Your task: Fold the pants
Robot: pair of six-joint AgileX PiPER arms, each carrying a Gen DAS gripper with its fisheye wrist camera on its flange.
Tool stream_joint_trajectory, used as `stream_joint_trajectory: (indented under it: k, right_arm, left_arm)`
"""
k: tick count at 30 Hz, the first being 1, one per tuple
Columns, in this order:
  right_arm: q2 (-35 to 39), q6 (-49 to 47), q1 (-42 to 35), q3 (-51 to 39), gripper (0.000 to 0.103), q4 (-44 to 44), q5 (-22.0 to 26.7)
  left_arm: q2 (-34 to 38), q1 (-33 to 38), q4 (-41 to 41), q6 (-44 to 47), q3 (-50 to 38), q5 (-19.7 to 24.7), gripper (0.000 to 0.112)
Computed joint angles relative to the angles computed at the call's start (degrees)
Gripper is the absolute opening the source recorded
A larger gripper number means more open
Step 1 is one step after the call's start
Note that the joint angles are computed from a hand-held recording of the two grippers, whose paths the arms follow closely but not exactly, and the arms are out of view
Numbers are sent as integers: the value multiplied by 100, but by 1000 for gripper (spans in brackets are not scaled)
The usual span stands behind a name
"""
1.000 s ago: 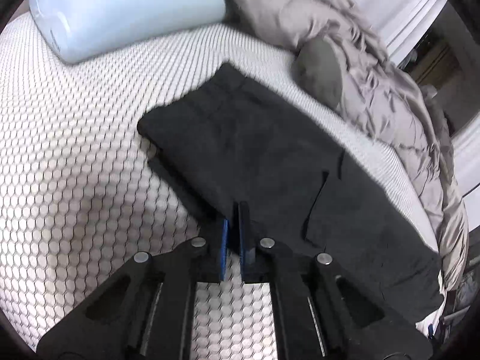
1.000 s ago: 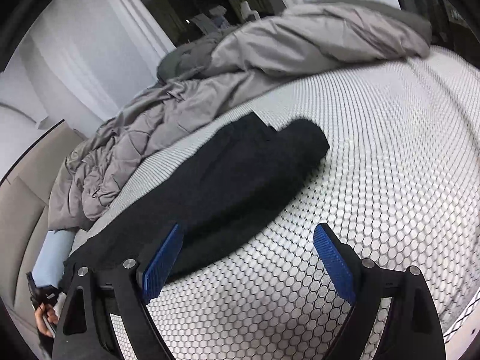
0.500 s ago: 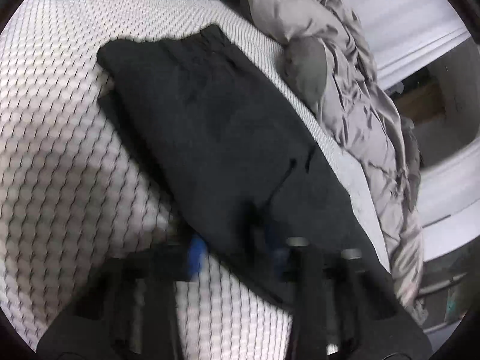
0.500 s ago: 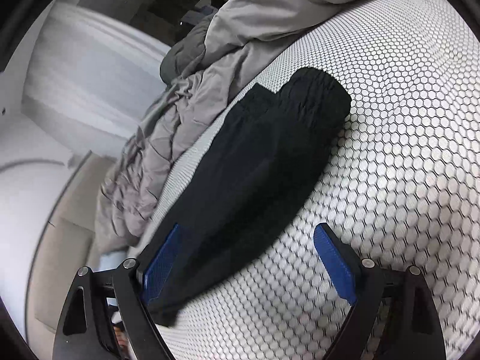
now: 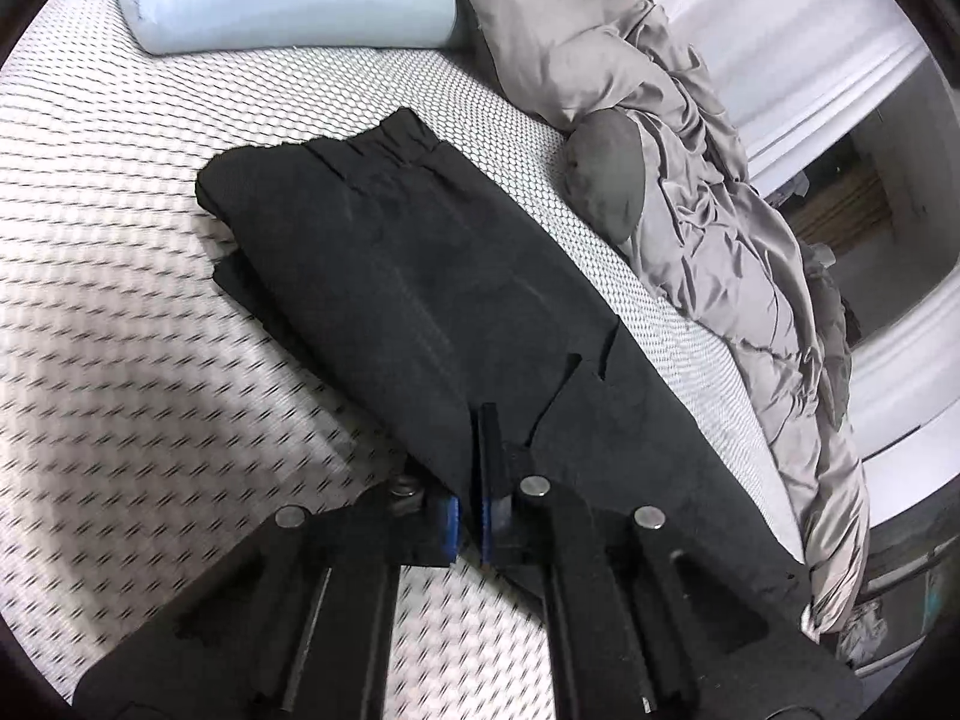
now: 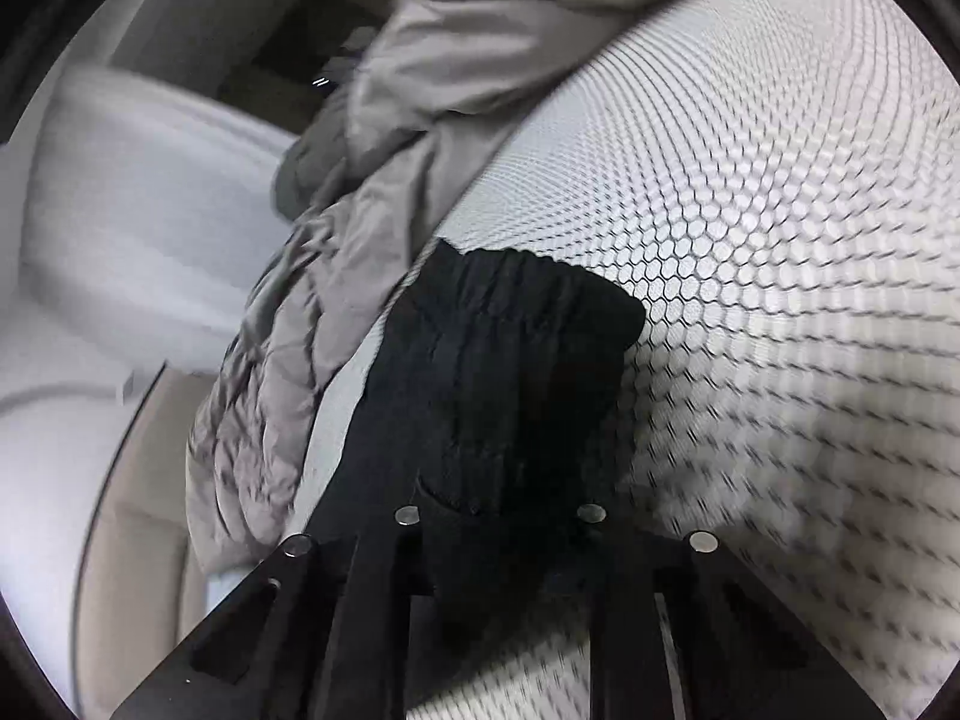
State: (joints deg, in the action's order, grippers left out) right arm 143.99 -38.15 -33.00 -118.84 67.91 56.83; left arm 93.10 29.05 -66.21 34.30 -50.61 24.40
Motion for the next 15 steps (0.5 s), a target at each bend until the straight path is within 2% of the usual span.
stream_joint_trajectory:
  k: [4,5,7,9,12,14,15]
  right_arm:
    - [-916,-1307,-476,1791,17,216,132]
    - [-1116,-1628,-593,2210,24,105,16]
    - [-1241,-1956,-760,2494,37,-192,-94]
    - [-1215,-1997,-1033,2532,41,-45,324]
    - [-1594,-2528,-1366,3124,42,390,306]
    - [-1680,-2919,-1482,3329,42,566,394]
    - [-1567,-2884,-1497,3222,38,458,560]
  left_arm:
    - [-724,345,434,122,707,343,4]
    - [-814,395,699,7,805,418,5]
    - [-1017,542,955,-65,1002,510,12]
    - [-1446,777,1142,-122,1252,616,19]
    - [-2227,1142,1217,-134,1550,891,32]
    - [-2572,1324,1265,-129,1581,1284,33]
    - [-2702,1381,1345,-199,1570,1442,33]
